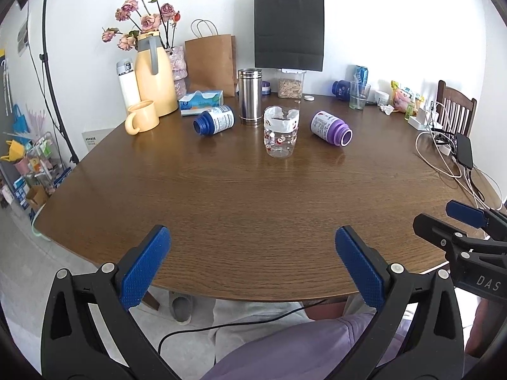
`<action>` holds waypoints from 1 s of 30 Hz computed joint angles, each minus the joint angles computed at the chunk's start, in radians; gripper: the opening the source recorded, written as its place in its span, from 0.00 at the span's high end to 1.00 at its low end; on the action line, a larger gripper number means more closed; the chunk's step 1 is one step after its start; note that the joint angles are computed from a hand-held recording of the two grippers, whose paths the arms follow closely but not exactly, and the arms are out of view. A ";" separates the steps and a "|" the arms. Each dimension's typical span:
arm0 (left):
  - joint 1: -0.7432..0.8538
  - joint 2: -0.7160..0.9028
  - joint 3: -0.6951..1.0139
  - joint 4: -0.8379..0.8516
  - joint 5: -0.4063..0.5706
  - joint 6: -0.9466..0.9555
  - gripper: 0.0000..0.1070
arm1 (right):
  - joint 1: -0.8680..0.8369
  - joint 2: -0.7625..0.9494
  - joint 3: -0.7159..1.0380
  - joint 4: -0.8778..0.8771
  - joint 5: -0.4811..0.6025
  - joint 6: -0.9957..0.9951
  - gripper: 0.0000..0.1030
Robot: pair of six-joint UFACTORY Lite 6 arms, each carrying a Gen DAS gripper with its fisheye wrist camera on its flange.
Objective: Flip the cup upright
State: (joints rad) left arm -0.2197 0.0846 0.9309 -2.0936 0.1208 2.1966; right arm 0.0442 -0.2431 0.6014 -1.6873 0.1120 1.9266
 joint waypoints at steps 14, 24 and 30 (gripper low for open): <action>-0.012 -0.004 -0.001 0.011 -0.007 -0.007 0.04 | 0.009 0.011 0.005 -0.029 0.010 0.035 0.21; -0.008 0.010 0.007 0.044 -0.001 -0.031 0.04 | 0.001 0.009 0.005 0.005 0.001 -0.002 0.21; -0.012 0.008 0.004 0.044 -0.003 -0.028 0.04 | -0.003 0.006 0.003 0.016 -0.002 -0.017 0.21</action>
State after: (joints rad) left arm -0.2318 0.0927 0.9352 -2.0492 0.1180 2.1687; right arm 0.0417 -0.2369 0.6046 -1.6712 0.1099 1.9096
